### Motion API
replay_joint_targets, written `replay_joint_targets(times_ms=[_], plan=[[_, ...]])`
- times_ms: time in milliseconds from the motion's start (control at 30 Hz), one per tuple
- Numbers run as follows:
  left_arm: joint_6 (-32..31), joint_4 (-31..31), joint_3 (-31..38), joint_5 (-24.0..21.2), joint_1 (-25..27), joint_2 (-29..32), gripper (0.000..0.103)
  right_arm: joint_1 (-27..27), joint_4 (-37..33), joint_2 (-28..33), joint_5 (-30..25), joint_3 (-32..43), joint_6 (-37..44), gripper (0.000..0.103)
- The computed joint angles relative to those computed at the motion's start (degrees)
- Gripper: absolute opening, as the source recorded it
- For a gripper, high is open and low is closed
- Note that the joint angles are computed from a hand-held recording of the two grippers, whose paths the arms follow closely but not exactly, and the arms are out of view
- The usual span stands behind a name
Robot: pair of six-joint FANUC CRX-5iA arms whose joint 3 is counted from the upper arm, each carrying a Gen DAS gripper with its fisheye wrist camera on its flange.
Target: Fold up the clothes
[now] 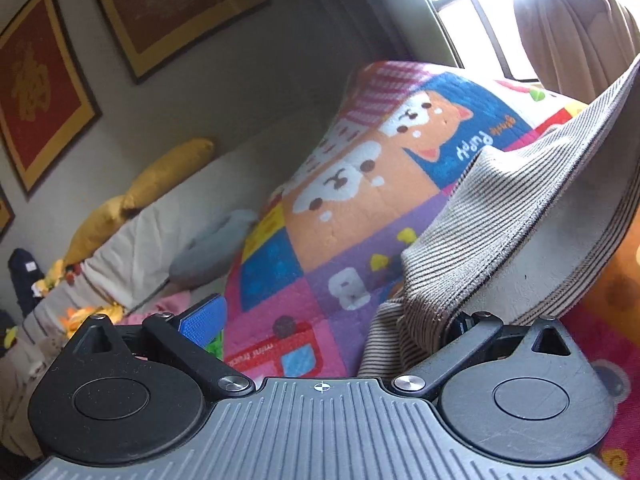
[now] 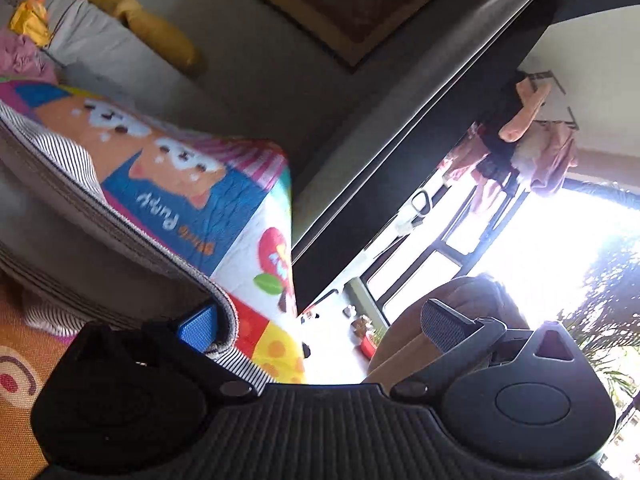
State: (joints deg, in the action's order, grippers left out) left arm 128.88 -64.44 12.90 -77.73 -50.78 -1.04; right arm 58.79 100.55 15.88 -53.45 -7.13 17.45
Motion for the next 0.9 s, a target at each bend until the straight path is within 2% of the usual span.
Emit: replay_joint_targets(times_ms=[133,267,333,400,433,467,533,567,667,767,833,900], plan=[[-1.34,-5.18,-0.44,-5.59,-7.99,-3.03,0.103,1.68,3.50,-5.67,-2.10,-5.25,-1.14,0.103],[-5.64,-8.16,-1.49,-11.13,-16.78,-5.12,0.103,5.66,1.79,-12.09,-4.75,-11.31,1.23,0.103],[-7.87,-6.89,-1.91,-12.25,-19.90,-6.24,0.103,8.73,-2.88,-16.11,-3.49,-14.25,4.87,0.103],[-10.36,1.02,-3.17,-8.73,-19.00,-8.93,0.103,12.31,-14.53,-22.05,2.96,-16.60,14.96,0.103],[-11.85,6.70,-4.13,-5.78,-17.17,-10.56,0.103,14.13,-21.05,-24.59,5.22,-17.15,20.37,0.103],[-13.34,13.79,-5.75,-1.35,-13.76,-12.53,0.103,14.99,-24.57,-26.11,6.26,-17.45,22.78,0.103],[-16.17,26.05,-9.75,7.18,-7.01,-15.95,0.103,15.53,-28.06,-27.84,7.13,-17.54,23.43,0.103],[-16.50,29.07,-10.98,9.98,-4.84,-16.75,0.103,15.14,-28.52,-27.96,7.42,-17.21,22.25,0.103],[-15.66,33.96,-13.31,16.57,0.24,-17.89,0.103,11.41,-27.49,-24.86,9.35,-13.96,15.74,0.103],[-14.05,40.32,-15.77,22.16,7.20,-17.92,0.103,8.16,-30.24,-19.41,12.04,-8.58,14.93,0.103],[-13.81,48.88,-19.42,27.30,13.90,-18.20,0.103,6.25,-34.15,-15.02,14.55,-4.32,16.36,0.103],[-17.25,61.36,-24.97,33.27,21.49,-18.74,0.103,5.16,-39.55,-10.29,15.99,0.53,18.80,0.103]])
